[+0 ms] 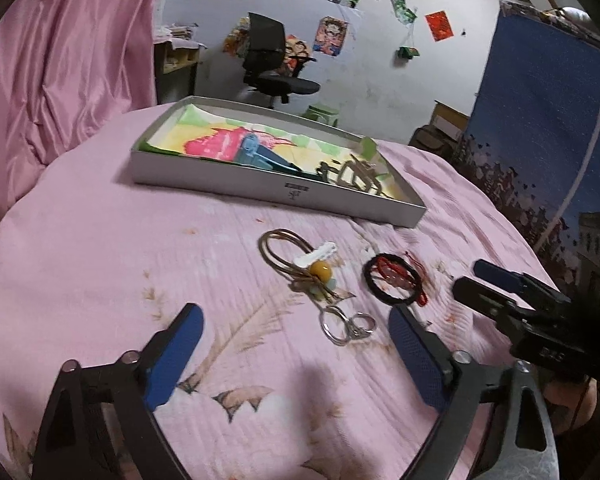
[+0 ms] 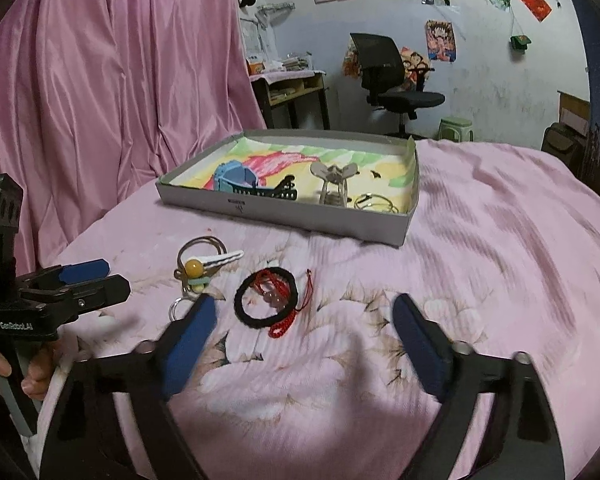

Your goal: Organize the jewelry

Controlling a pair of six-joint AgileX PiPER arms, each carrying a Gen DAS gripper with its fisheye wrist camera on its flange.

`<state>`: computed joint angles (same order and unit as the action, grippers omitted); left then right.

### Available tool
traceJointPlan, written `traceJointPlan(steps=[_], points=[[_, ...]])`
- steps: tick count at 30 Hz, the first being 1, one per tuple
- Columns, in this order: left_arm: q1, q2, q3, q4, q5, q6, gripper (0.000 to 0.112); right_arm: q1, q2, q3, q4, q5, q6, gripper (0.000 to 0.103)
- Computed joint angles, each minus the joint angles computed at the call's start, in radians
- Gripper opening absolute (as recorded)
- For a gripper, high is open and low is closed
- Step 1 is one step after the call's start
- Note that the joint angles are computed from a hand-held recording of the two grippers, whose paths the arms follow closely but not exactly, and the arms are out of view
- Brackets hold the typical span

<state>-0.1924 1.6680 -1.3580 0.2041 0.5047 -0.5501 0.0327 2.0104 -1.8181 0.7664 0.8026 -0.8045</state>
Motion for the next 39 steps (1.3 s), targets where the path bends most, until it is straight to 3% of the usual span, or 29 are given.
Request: traceJointPlan(steps=[5, 11, 15, 30, 39], points=[[0.013, 0.014, -0.011, -0.131, -0.004, 0.148, 0.069, 0.002, 0.036, -0.053, -0.027, 0.052, 0.027, 0.053], [0.019, 0.04, -0.039, -0.263, 0.016, 0.303, 0.048, 0.006, 0.056, -0.079, -0.035, 0.102, 0.027, 0.035], [0.034, 0.078, -0.082, -0.338, 0.073, 0.373, 0.035, 0.015, 0.063, -0.086, -0.051, 0.121, 0.025, 0.035], [0.1, 0.197, -0.213, -0.507, 0.22, 0.453, 0.011, 0.059, 0.091, -0.129, -0.175, 0.142, 0.09, 0.025], [0.114, 0.256, -0.287, -0.513, 0.279, 0.42, 0.008, 0.107, 0.088, -0.132, -0.309, 0.106, 0.16, 0.021]])
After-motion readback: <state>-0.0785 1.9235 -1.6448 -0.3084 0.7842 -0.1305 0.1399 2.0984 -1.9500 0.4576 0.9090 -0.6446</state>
